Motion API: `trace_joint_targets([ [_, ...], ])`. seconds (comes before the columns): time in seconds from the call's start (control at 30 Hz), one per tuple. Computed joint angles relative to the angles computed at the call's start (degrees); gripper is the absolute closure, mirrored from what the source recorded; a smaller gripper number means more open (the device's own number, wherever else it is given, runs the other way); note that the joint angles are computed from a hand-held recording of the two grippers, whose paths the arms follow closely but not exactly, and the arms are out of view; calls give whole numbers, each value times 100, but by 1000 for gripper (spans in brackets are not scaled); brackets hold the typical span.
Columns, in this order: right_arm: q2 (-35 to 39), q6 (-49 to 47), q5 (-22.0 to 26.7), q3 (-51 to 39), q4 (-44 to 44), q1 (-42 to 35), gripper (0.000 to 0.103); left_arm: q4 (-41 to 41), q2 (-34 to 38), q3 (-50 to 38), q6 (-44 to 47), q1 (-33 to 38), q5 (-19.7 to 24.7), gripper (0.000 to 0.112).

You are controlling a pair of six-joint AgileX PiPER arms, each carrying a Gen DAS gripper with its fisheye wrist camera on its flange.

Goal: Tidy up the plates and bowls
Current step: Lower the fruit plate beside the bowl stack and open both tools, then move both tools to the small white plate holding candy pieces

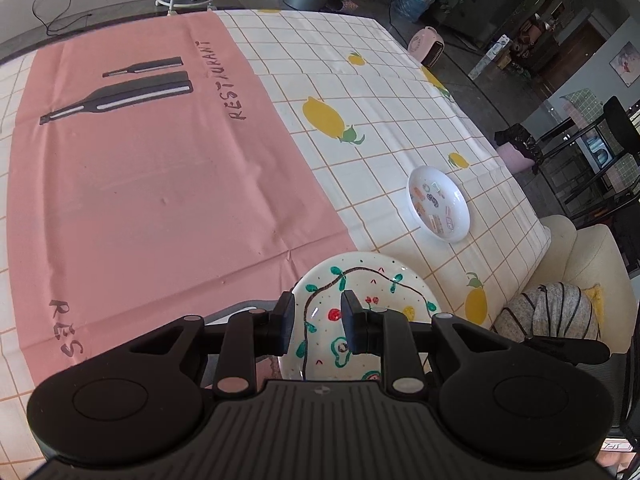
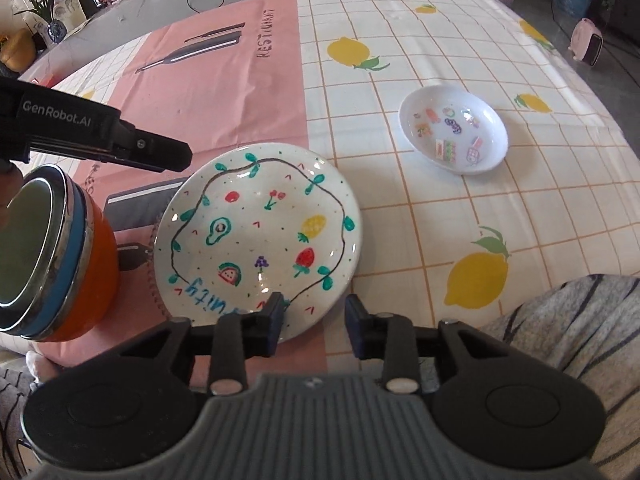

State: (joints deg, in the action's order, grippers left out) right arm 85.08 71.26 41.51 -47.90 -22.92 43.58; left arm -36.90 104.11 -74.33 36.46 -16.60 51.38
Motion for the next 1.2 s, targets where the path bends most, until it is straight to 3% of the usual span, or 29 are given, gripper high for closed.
trace_joint_targets([
  [0.2, -349, 682, 172, 181, -402, 55, 46, -254, -333, 203, 158, 96, -127, 73],
  [0.4, -1043, 1100, 420, 371, -816, 0, 38, 515, -853, 468, -381, -349, -712, 70],
  [0.6, -1888, 1354, 720, 541, -1331, -222, 36, 2387, -1477, 550, -2540, -1002, -928, 69],
  [0.7, -2222, 1207, 554, 629, -1263, -638, 36, 3500, -1638, 531, -3815, -1517, -1059, 68],
  [0.87, -2338, 62, 240, 405, -887, -1600, 36, 5206, -1497, 101, -5483, -2451, -896, 68],
  [1.2, -1854, -1537, -338, 91, -308, -3265, 36, 6064, -177, -1544, -6257, -3560, 24, 64],
])
